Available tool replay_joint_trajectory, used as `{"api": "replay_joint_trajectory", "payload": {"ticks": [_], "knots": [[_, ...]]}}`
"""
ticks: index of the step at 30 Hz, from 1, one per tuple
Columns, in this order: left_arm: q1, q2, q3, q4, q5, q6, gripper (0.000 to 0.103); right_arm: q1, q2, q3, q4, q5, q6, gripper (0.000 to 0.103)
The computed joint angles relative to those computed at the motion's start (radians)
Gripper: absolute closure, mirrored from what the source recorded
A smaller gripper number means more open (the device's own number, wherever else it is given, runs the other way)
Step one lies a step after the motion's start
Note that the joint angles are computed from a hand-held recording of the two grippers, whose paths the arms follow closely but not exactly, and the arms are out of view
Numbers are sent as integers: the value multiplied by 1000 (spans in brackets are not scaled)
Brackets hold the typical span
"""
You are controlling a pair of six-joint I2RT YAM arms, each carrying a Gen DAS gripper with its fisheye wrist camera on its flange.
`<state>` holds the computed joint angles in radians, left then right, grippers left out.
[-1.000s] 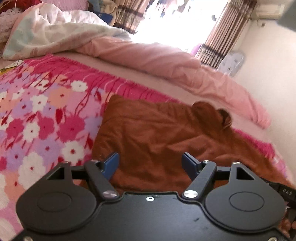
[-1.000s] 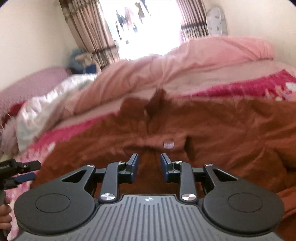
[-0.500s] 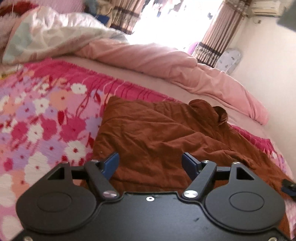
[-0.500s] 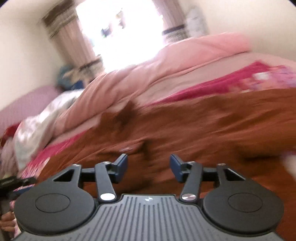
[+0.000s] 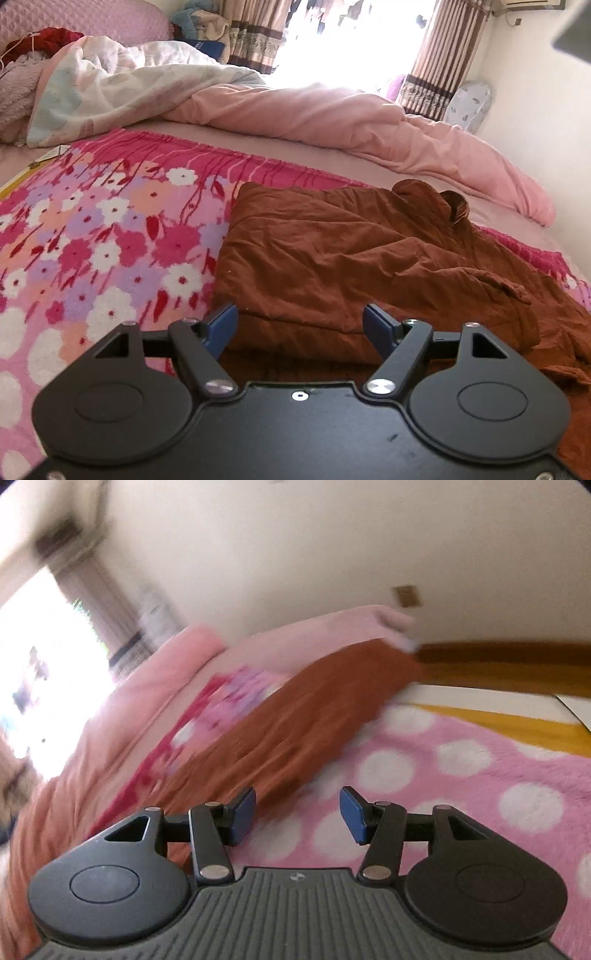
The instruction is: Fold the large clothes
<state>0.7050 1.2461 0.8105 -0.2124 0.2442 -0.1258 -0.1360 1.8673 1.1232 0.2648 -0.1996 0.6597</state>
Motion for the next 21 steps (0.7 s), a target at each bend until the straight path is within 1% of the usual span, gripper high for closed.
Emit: {"api": "replay_joint_trajectory", "payload": {"ticks": [2,5,7,8,10,13,16,21], "knots": [[-13,8,8,-4,-15,-8,27,-33,54,34,21,-44,75,41],[-33,16,11,3,-41,-15,27,-49,139,109,18,-52,141,41],[-48,25,15,4,-63,-17,27,-53,191,169,10,-46,163,43],[-54,32,17,4,-73,-19,27,-52,209,183,27,-34,170,43],[-61,39,16,7,-85,-23,27,-51,244,234,18,-13,189,43],[-68,51,14,13,-106,-22,27,-62,296,315,8,-19,216,43],[-68,59,14,14,-110,-27,27,-66,342,379,7,-3,228,43],[-80,59,16,14,-128,-27,27,-66,381,425,18,26,252,43]]}}
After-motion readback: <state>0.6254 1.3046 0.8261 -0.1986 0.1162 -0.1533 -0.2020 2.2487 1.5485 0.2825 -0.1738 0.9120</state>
